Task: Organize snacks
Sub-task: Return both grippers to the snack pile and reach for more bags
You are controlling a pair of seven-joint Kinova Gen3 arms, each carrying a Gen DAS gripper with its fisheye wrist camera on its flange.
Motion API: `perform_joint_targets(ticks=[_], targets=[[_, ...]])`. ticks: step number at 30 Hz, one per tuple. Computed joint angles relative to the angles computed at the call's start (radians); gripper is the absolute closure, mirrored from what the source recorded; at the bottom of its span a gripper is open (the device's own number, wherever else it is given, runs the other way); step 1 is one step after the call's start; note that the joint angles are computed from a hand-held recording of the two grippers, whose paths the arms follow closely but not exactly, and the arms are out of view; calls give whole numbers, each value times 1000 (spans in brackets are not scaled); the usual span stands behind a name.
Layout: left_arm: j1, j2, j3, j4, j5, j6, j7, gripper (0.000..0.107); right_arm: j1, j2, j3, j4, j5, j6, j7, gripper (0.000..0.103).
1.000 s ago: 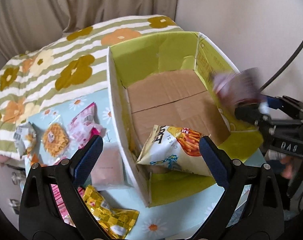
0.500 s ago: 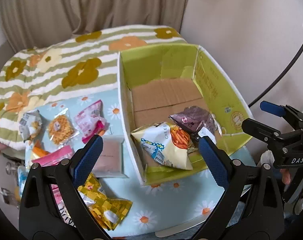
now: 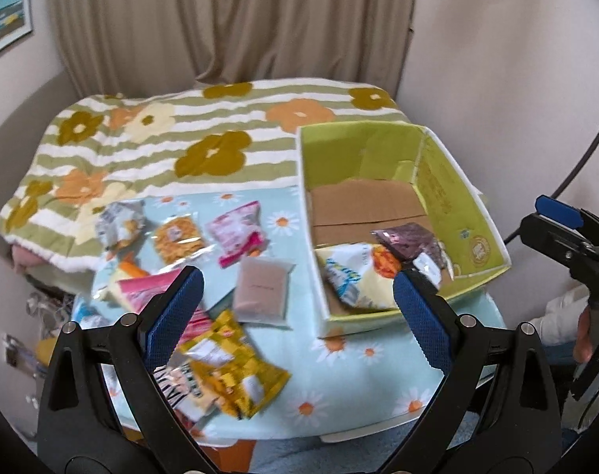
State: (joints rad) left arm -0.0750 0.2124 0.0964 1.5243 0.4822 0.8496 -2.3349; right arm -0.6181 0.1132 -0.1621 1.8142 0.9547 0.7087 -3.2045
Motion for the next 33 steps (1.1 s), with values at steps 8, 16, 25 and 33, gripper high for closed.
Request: perform_joint_targets(ticks=[8,16,25,33], targets=[[-103,-5,-41,-7,62,24,-76,11,-56,82,7,-106,47,16,-2,0],[-239,97,-68,-142,53,147,-157,11,-119,252,55,-334,-73,11,120,0],[-354,280,-56,-349,-16,298,-186,11,-142,452,81,-620,-290,64,298,0],[-353,469,-37,-548,-150,423,-209,11,-161,628,119,-884,-468,182,416,0]])
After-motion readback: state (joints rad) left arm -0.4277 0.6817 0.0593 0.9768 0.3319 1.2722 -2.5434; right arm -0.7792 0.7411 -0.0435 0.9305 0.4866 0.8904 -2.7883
